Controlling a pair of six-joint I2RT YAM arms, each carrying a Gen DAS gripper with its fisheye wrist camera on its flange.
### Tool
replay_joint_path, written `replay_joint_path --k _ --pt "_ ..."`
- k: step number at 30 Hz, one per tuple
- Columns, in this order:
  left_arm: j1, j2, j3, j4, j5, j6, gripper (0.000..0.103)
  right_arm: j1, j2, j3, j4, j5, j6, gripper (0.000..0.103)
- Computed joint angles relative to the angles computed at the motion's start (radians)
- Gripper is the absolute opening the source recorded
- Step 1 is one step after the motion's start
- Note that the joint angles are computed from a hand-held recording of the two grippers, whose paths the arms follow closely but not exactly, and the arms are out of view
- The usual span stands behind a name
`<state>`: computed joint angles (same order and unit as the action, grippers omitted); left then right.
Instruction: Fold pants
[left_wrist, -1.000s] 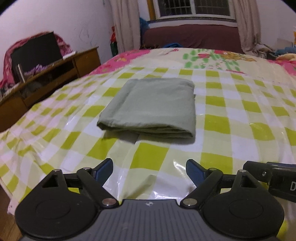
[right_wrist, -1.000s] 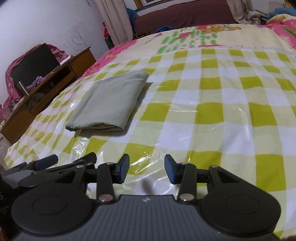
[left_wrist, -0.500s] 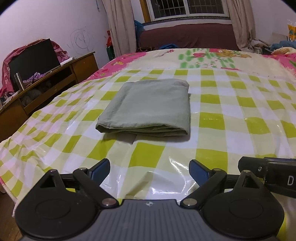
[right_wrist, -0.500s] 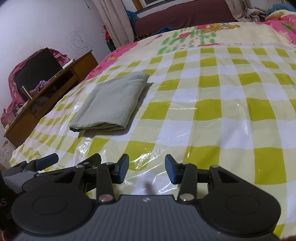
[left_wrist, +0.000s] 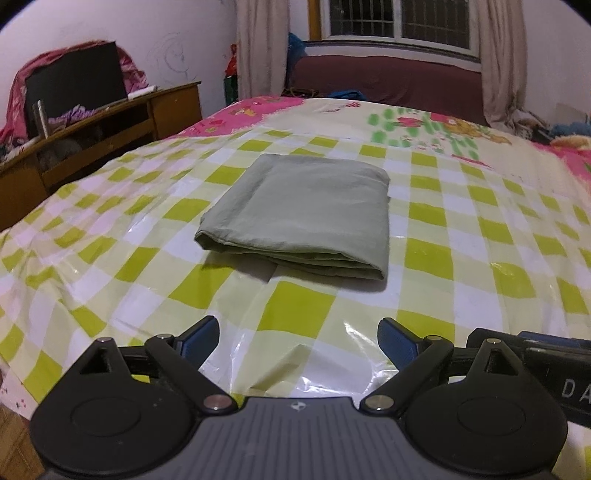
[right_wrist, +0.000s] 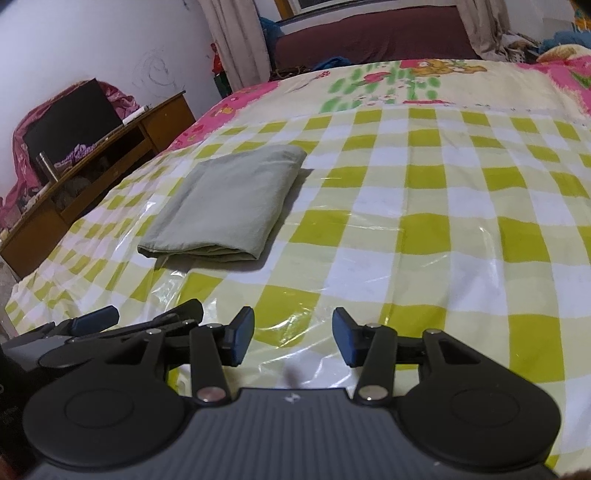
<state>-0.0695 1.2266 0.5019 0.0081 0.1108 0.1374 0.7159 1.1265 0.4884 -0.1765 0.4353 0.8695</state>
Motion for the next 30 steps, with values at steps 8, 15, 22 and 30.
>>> replay_joint_path --k 8,15,22,30 --pt "0.045 0.019 0.015 -0.002 0.032 -0.038 0.103 0.001 0.046 0.046 -0.001 0.003 -0.016 0.048" --pt "0.048 0.022 0.016 0.002 0.028 -0.044 0.103 0.001 0.06 0.056 0.0 0.0 -0.011 0.049" --pt "0.039 0.028 0.021 -0.002 0.005 -0.05 0.103 -0.009 0.066 0.056 0.006 -0.013 -0.017 0.049" --pt "0.036 0.03 0.021 0.0 -0.004 -0.054 0.103 -0.011 0.072 0.057 0.012 -0.015 -0.017 0.049"
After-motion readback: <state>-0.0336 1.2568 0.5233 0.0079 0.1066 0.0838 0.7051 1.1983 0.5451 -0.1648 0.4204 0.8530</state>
